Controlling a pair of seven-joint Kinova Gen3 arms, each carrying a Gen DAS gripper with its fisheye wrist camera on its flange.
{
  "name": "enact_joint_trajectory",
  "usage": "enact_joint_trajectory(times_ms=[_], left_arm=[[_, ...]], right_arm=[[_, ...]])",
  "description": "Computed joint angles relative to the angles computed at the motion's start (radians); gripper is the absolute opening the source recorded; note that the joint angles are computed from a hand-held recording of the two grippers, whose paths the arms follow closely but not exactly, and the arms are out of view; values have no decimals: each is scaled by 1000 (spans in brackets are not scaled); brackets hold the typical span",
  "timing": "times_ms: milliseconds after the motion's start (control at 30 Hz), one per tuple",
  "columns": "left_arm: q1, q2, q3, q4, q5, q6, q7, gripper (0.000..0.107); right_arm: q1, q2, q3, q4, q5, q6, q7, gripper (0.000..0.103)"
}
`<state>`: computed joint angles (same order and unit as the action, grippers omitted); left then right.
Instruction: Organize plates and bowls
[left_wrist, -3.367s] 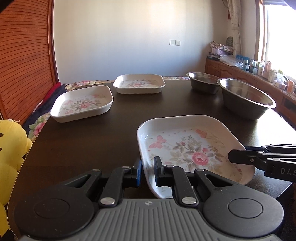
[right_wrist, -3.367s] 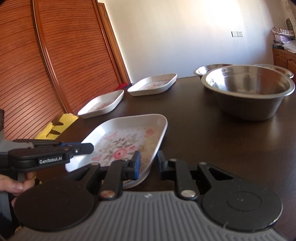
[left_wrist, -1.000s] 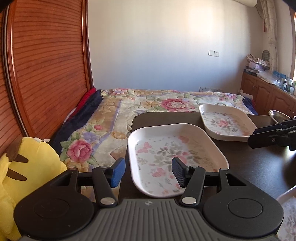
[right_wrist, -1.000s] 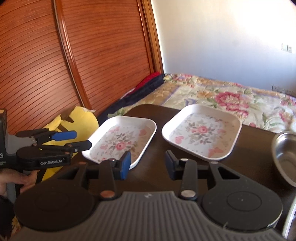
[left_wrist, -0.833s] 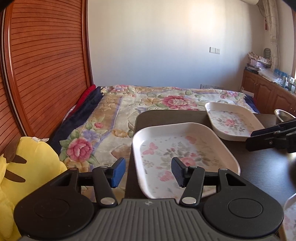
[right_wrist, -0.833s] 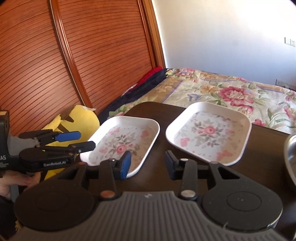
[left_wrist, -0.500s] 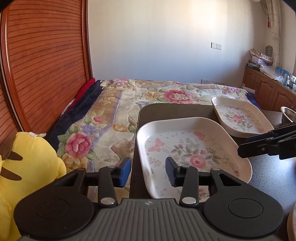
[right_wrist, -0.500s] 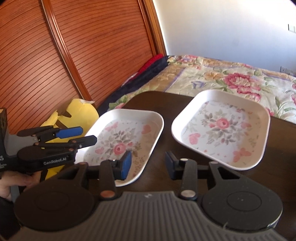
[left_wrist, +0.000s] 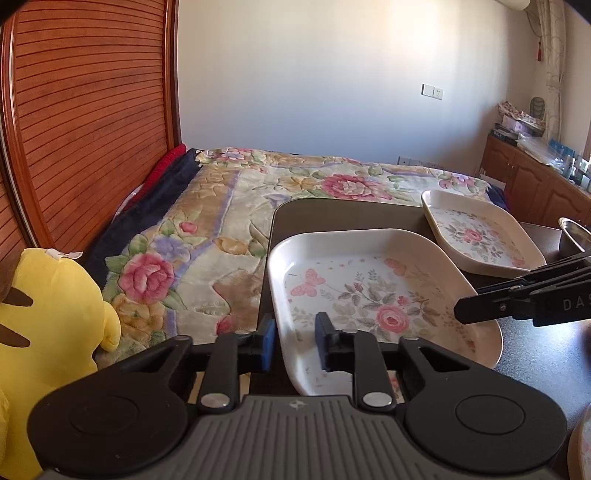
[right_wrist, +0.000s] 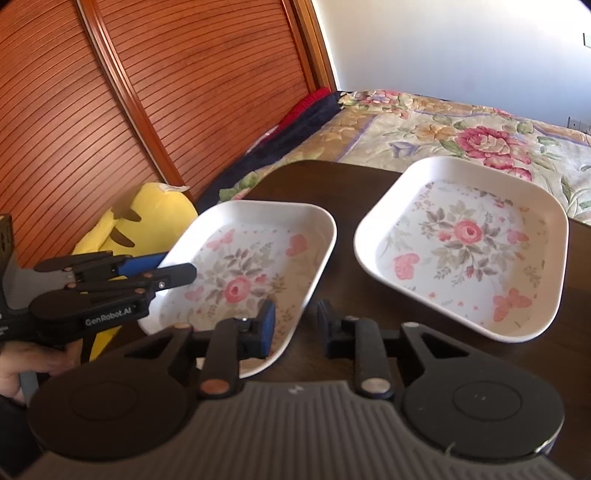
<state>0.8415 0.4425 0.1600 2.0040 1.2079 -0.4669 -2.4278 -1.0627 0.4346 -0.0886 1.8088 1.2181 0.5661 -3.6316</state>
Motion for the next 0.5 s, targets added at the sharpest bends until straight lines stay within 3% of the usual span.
enact_joint_trajectory(times_ms=[200,367,500], left_arm=[[8,-1,13,-22,108,-6,-104,24],[-4,-17,56,-16,142,-39,-132,24],[1,-26,84,-18,172,-74,-161,24]], right_arm=[[12,-3,2,6,-10,-33,3,19],[7,-14,3,9,-41,-34,30,19],[-13,-30,9,31,-3,-29,-21,19]])
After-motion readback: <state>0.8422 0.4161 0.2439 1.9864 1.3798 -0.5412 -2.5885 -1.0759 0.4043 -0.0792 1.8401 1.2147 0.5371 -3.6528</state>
